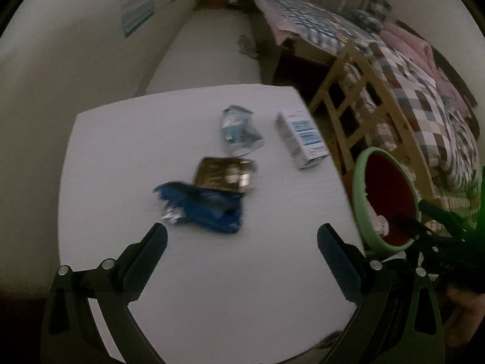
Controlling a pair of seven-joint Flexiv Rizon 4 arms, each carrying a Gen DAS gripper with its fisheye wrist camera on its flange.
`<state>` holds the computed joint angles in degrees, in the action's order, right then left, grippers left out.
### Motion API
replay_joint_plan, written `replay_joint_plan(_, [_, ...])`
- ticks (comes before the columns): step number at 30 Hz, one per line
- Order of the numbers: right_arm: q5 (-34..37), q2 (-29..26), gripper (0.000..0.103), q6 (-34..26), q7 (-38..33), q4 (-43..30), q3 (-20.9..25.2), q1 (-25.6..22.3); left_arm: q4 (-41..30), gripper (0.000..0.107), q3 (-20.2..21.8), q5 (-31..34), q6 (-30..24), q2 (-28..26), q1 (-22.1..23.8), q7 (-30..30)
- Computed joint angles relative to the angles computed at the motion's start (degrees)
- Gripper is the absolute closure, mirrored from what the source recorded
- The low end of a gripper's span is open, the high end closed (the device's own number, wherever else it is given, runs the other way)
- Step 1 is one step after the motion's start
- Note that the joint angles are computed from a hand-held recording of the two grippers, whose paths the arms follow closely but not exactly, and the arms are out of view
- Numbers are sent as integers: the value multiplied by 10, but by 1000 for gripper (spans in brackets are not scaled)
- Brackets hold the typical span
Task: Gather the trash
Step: 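Move both tools back over the remaining trash on the table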
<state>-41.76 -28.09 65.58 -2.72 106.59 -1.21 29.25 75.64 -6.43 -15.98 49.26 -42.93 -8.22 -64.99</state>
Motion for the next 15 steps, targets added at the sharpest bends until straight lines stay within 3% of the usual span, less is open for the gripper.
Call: replay_joint_plan(15, [52,-58,5,-44,-77,-102,16,29,28,12,1,-26,7,6,42,5])
